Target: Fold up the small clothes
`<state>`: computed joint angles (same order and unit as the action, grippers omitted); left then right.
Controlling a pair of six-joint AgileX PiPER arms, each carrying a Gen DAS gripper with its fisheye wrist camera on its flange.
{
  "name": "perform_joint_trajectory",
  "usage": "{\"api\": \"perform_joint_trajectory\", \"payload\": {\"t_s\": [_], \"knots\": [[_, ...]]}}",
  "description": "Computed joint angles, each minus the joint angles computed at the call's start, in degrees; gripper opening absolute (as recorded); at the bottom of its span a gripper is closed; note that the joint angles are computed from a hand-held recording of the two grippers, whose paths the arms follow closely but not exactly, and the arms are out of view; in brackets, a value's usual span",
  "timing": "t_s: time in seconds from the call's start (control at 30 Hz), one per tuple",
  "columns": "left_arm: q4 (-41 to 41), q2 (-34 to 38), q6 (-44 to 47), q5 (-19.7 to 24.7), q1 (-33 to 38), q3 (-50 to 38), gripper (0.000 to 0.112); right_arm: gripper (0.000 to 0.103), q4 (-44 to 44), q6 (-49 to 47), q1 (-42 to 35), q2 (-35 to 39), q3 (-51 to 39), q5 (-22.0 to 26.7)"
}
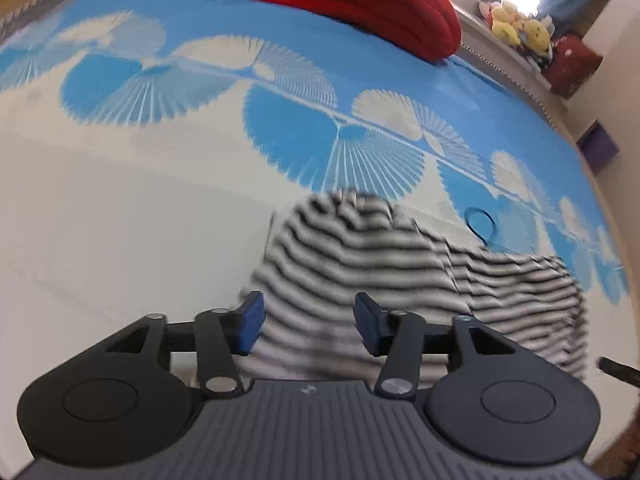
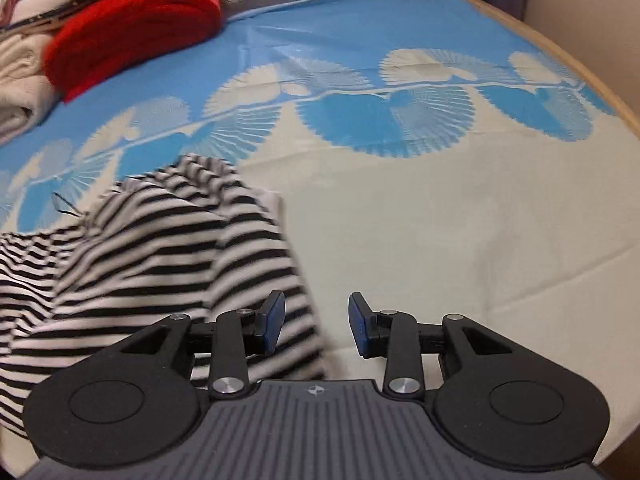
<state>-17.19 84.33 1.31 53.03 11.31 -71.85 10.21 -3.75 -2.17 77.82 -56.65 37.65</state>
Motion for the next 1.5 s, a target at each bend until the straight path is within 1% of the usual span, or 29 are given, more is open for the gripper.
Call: {"api": "perform_joint_trajectory", "payload": {"t_s": [0.07, 0.2, 0.23, 0.3, 0.33, 0.4, 0.43, 0.47, 0.5, 0.57, 0.6, 0.63, 0.7, 0.73, 0.77, 0.83, 0.87, 0.9, 0.93, 1.0, 1.07, 1.13, 1.17, 1.23, 1.3, 1.37, 1.43, 1.47, 1.5], "knots": [[2.02, 3.5, -1.0, -2.87, -1.65, -1.72, 0.07, 0.037, 0.07, -0.78, 1.65, 1.46, -0.57, -1.1], [1.54, 10.45, 0.95, -7.9, -2.31, -2.5, 0.067, 0.041, -3.76, 2.11, 4.28, 4.68, -2.65, -0.93], [1.41, 11.24, 1.86, -7.71, -2.33, -3.16, 0.062, 0.041, -5.1, 3.71, 4.78, 5.99, -3.5, -0.93], [-2.02, 12.37, 7.29, -9.53, -2.49, -3.52, 0.004, 0.041, -6.34, 5.49, 5.4, 8.11, -5.18, -1.02], [-0.73, 12.21, 7.28, -11.65, -3.28, -2.93, 0.002, 0.041, -6.89, 6.03, 5.63, 8.91, -5.77, -1.34], [7.73, 10.47, 1.78, -18.9, -4.99, -0.39, 0.002, 0.04, -7.83, 6.83, 6.05, 10.08, -6.7, -1.7], [10.31, 10.79, -2.58, -19.72, -5.2, -0.69, 0.003, 0.04, -8.96, 7.8, 6.42, 10.64, -7.02, -1.72], [10.61, 11.42, -4.79, -18.57, -4.99, -1.52, 0.003, 0.04, -11.37, 9.76, 7.02, 11.44, -7.47, -1.34], [10.25, 12.64, -4.82, -15.54, -4.7, -3.23, 0.01, 0.04, -14.9, 12.72, 7.94, 12.51, -8.17, -0.21], [15.27, 14.77, -7.26, -9.93, -6.5, -6.44, 0.017, 0.04, -19.63, 17.29, 8.95, 14.22, -9.36, 2.03], [17.51, 13.86, -8.33, -9.85, -7.0, -6.45, 0.022, 0.04, -20.3, 18.33, 9.02, 14.32, -9.43, 2.23], [17.45, 11.35, -8.24, -12.07, -7.06, -4.88, 0.024, 0.04, -20.47, 19.0, 8.96, 14.01, -9.25, 1.92], [10.47, 6.1, -2.78, -17.64, -5.7, -0.38, 0.038, 0.04, -21.58, 20.36, 9.32, 12.61, -8.11, 0.08], [4.74, 4.54, 2.65, -17.21, -4.5, 0.64, 0.038, 0.04, -22.45, 20.85, 9.68, 11.63, -7.28, -1.12], [-0.98, 4.17, 7.81, -14.5, -3.45, 0.63, 0.038, 0.04, -22.51, 20.56, 9.82, 10.9, -6.65, -2.09], [-7.45, 6.23, 15.11, -4.64, -2.55, -1.51, 0.038, 0.04, -20.26, 17.77, 9.48, 10.77, -6.57, -2.07], [-7.25, 7.56, 15.98, -1.97, -3.46, -1.96, 0.038, 0.04, -21.61, 18.88, 9.81, 11.81, -7.23, -0.09], [-4.75, 8.3, 17.01, -1.59, -5.13, -1.28, 0.038, 0.04, -23.7, 20.87, 10.25, 12.94, -7.97, 2.22], [0.04, 9.01, 16.28, -3.51, -7.97, 0.02, 0.037, 0.04, -24.45, 21.87, 10.25, 13.8, -8.51, 4.08], [9.72, 10.34, 12.36, -4.22, -12.56, 0.64, 0.037, 0.04, -23.3, 22.1, 9.18, 12.89, -7.79, 3.51], [10.76, 8.57, 9.47, -3.07, -12.06, 0.96, 0.037, 0.04, -25.09, 23.54, 9.31, 9.61, -5.25, 0.51], [2.64, 3.53, 12.97, -0.57, -8.05, 1.66, 0.041, 0.041, -22.39, 18.72, 8.76, 5.44, -2.24, -2.82], [-2.45, 1.41, 16.97, 1.45, -4.83, 1.85, 0.042, 0.041, -17.72, 13.0, 7.9, 3.39, -0.81, -4.14], [-6.88, -2.35, 22.07, 6.22, -0.43, 3.3, 0.042, 0.044, -7.11, 1.54, 6.13, 1.54, 0.2, -2.89], [-6.32, -2.67, 23.44, 11.39, 0.4, 3.7, 0.042, 0.049, 0.55, -7.7, 3.46, 3.04, -1.14, 3.66], [-0.67, -2.62, 20.53, 12.31, -1.33, 7.07, 0.041, 0.049, -0.96, -8.42, 2.14, 5.67, -1.54, 8.51], [7.54, -0.76, 13.5, 11.42, -4.71, 8.65, 0.04, 0.058, -5.73, -5.39, 2.05, 6.92, -1.11, 10.1], [8.25, -0.71, 12.97, 11.32, -4.79, 8.77, 0.04, 0.062, -5.3, -5.54, 1.22, 5.88, -0.35, 9.15], [6.66, -1.4, 13.11, 11.55, -3.86, 8.98, 0.04, 0.06, -5.47, -4.97, 0.96, 4.59, 0.34, 7.94]]}}
